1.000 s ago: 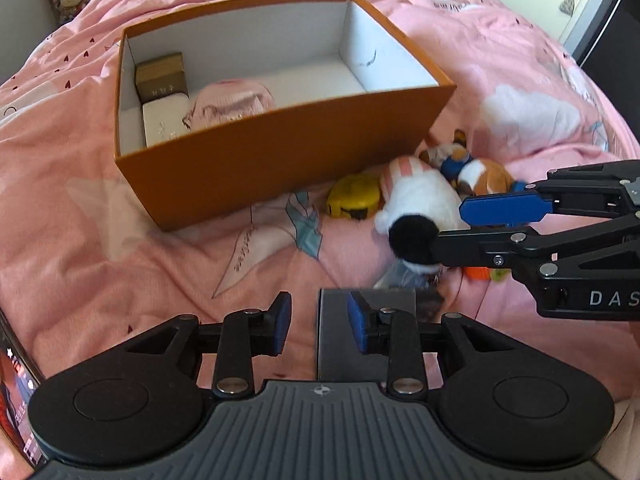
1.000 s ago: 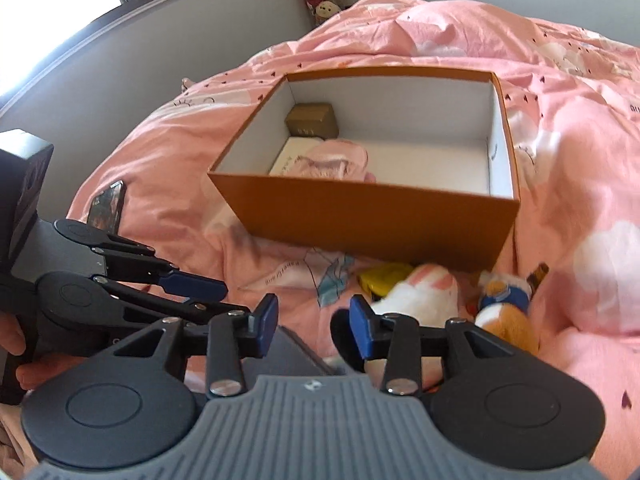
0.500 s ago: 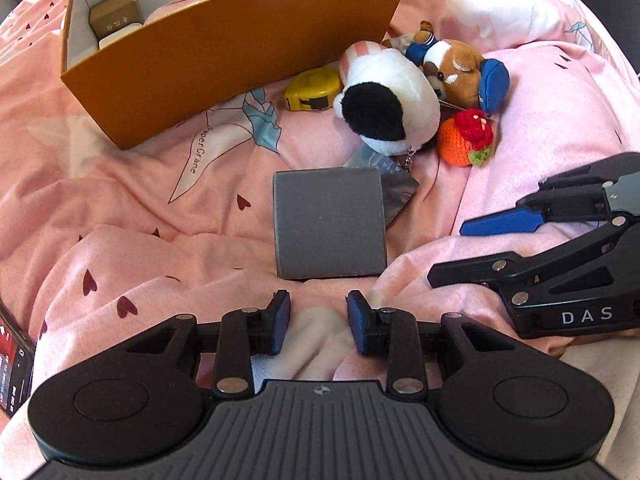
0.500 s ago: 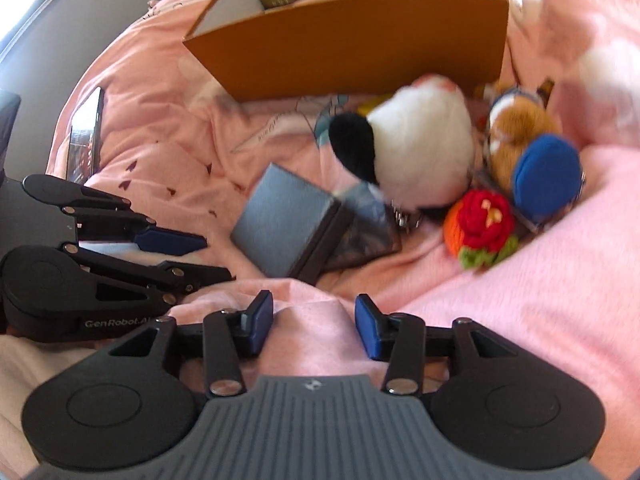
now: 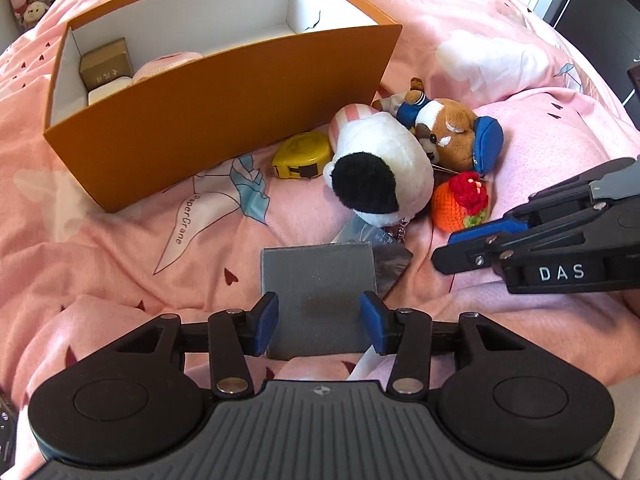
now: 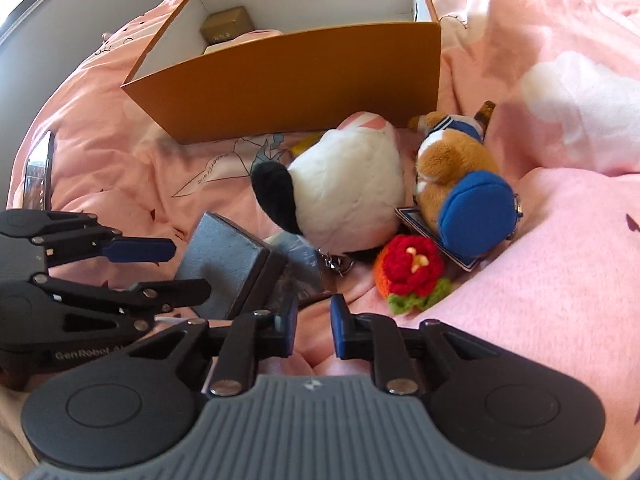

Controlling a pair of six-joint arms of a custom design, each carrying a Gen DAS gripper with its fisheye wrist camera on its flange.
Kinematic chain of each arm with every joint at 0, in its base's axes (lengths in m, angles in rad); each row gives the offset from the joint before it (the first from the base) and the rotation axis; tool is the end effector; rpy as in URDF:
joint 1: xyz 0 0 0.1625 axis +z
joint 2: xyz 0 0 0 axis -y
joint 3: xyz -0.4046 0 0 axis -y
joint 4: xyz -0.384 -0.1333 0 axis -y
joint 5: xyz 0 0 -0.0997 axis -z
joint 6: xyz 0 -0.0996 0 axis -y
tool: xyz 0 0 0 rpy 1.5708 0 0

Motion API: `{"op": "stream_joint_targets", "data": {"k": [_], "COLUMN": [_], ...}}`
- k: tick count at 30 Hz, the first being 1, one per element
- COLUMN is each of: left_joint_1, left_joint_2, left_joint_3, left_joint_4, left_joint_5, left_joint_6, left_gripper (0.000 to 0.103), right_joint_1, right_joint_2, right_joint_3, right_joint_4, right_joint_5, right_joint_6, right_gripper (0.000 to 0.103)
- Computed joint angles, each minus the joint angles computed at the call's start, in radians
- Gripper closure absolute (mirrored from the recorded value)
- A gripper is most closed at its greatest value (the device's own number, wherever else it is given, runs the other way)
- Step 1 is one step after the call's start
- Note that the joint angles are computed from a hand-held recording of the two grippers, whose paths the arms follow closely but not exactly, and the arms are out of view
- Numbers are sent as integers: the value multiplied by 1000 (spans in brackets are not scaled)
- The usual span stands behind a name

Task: Organize objects
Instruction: 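Grasp the dark gray box with the left tool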

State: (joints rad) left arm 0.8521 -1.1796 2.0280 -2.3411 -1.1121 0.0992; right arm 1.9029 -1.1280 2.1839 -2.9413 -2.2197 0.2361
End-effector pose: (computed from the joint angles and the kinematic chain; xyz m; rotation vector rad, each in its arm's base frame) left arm -0.1961 -0.4936 0.1516 1.0881 2.4493 -0.0910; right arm 0.2262 -0.4317 0.1493 -0.0134 -2.5385 0.6249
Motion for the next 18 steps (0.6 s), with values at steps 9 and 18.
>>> {"op": "stream_joint_targets", "data": {"k": [9, 18], "left_joint_1": [4, -2], "left_joint_2": [32, 63], "left_joint_3": [-2, -1], "left_joint_4": [13, 6], "left_joint_5": [10, 63], "left_joint_6": [-2, -5], "left_gripper": [36, 21], "right_joint_1": [-59, -88], "right_joint_2": [7, 37], "right_joint_3": [-12, -39], "right_joint_4": [45, 29], "right_joint_5": [108, 184], "right_joint_6": [3, -5], "right_gripper": [84, 84]}}
